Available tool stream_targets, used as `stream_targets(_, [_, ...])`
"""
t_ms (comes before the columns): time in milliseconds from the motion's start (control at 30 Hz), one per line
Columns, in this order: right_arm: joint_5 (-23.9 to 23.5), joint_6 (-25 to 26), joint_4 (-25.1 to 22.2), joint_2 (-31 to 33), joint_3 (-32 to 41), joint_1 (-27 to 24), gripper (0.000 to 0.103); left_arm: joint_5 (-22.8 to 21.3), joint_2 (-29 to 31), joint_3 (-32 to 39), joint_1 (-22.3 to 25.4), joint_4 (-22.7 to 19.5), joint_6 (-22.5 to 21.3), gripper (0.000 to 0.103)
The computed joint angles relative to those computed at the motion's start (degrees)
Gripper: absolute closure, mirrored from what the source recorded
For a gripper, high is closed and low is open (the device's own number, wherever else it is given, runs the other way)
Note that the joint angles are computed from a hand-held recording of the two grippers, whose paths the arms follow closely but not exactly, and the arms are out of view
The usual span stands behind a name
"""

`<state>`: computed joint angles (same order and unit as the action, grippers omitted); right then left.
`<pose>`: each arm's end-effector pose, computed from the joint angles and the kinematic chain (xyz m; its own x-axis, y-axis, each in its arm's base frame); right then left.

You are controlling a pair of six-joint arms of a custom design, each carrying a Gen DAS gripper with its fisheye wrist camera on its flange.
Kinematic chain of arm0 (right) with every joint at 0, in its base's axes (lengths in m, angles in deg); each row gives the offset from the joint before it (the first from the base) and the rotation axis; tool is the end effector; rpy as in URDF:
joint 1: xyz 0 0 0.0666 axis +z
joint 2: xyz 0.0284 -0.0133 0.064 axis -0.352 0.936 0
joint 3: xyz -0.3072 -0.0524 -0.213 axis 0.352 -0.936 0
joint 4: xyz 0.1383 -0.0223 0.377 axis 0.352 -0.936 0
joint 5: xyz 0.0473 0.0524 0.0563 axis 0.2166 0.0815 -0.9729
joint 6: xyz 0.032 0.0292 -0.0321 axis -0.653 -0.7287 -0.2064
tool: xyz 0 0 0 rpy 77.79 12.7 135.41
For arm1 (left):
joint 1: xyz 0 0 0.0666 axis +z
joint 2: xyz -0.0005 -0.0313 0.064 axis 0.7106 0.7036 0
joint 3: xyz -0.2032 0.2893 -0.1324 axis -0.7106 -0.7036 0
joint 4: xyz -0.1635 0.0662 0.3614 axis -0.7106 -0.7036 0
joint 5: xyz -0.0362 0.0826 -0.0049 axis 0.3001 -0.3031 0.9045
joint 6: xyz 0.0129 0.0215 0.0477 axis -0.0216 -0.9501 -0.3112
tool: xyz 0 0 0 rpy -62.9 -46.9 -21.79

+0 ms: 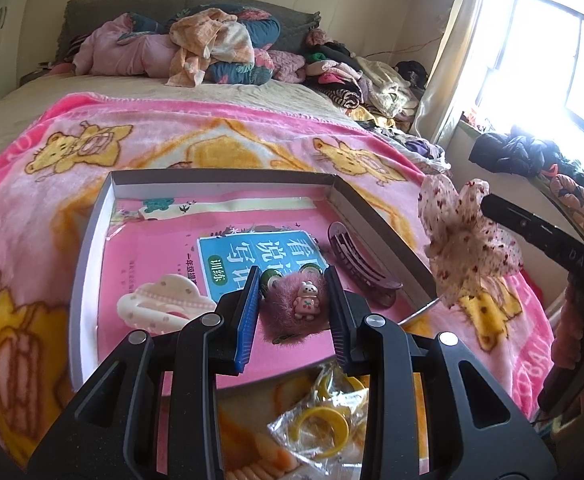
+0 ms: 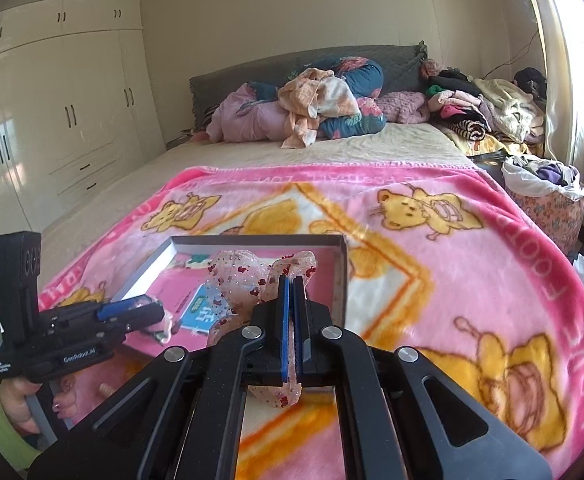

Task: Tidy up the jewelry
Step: 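Carry the pom-pom clip and bow into the box and open both tools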

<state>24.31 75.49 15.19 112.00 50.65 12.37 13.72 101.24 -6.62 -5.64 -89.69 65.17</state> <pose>0.3519 0.2296 0.5086 -0.5269 -0.1830 -0.8300 -0.5097 0.8495 0.1362 0.2846 -0.3236 0.4702 -0.6196 -0.1837 -0.7631 0.0336 0.9651 -0.2596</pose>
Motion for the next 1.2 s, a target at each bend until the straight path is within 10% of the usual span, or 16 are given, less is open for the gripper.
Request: stream_targets(1200, [0.53,-0.09,1.73,9.01,1.25,-0.97,0.098,3.53,6.72,3.44,2.22,-2.91,-0.21,0.071])
